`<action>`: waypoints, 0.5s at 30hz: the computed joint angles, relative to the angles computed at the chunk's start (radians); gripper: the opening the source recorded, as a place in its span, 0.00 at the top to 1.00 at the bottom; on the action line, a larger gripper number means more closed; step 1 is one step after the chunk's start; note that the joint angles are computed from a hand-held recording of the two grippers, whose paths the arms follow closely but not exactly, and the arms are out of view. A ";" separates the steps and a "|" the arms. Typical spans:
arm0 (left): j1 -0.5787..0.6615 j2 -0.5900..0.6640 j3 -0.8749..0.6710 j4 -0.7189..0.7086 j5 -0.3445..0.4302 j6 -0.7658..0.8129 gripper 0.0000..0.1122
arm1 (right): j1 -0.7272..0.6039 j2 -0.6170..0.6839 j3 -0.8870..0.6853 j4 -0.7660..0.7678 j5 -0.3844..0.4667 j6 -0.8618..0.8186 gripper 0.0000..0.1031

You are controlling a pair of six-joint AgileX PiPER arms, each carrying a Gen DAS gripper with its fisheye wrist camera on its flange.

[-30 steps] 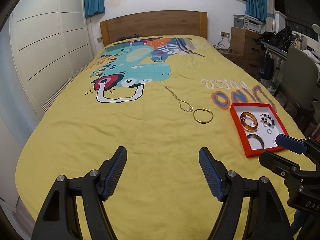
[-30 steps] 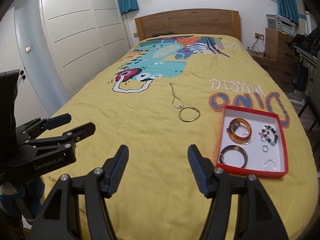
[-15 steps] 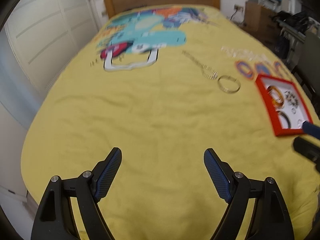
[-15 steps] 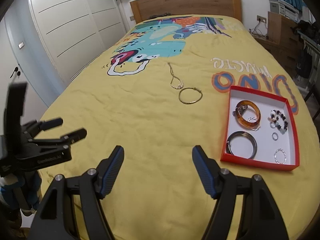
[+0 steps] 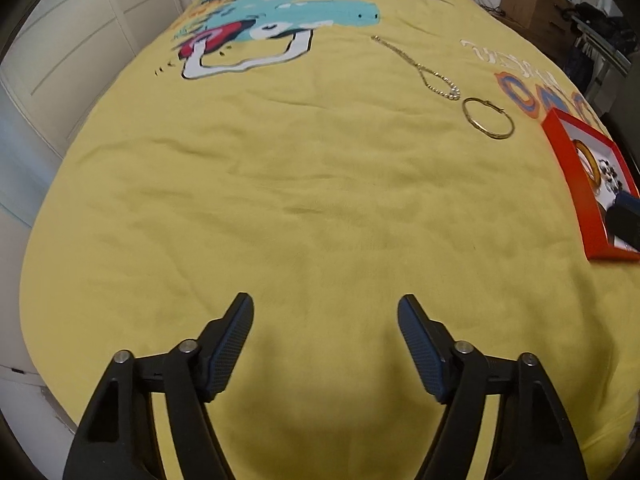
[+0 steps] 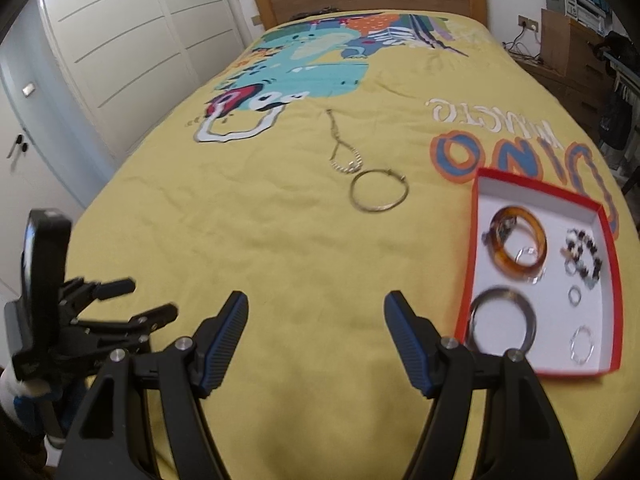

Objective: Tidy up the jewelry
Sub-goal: 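Move both tools back toward the gold necklace and gold hoop bangle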

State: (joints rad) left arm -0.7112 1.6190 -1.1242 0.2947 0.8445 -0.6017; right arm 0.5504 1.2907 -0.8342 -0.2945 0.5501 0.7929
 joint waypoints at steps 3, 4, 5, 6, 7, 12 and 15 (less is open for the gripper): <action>0.035 0.060 -0.064 -0.027 0.002 0.047 0.42 | -0.080 0.067 -0.053 0.052 -0.025 -0.090 0.34; 0.044 0.078 -0.087 -0.032 0.003 0.059 0.44 | -0.106 0.092 -0.073 0.077 -0.034 -0.124 0.34; 0.055 0.100 -0.116 -0.039 0.008 0.072 0.47 | -0.133 0.121 -0.095 0.102 -0.042 -0.158 0.34; 0.064 0.117 -0.144 -0.048 0.016 0.086 0.49 | -0.159 0.154 -0.119 0.129 -0.050 -0.188 0.34; 0.077 0.144 -0.183 -0.064 0.021 0.111 0.53 | -0.177 0.179 -0.141 0.148 -0.051 -0.210 0.34; 0.106 0.279 -0.406 -0.096 0.052 0.185 0.58 | -0.254 0.333 -0.262 0.213 -0.050 -0.279 0.38; 0.125 0.398 -0.609 -0.146 0.100 0.243 0.60 | -0.291 0.423 -0.339 0.228 -0.023 -0.311 0.47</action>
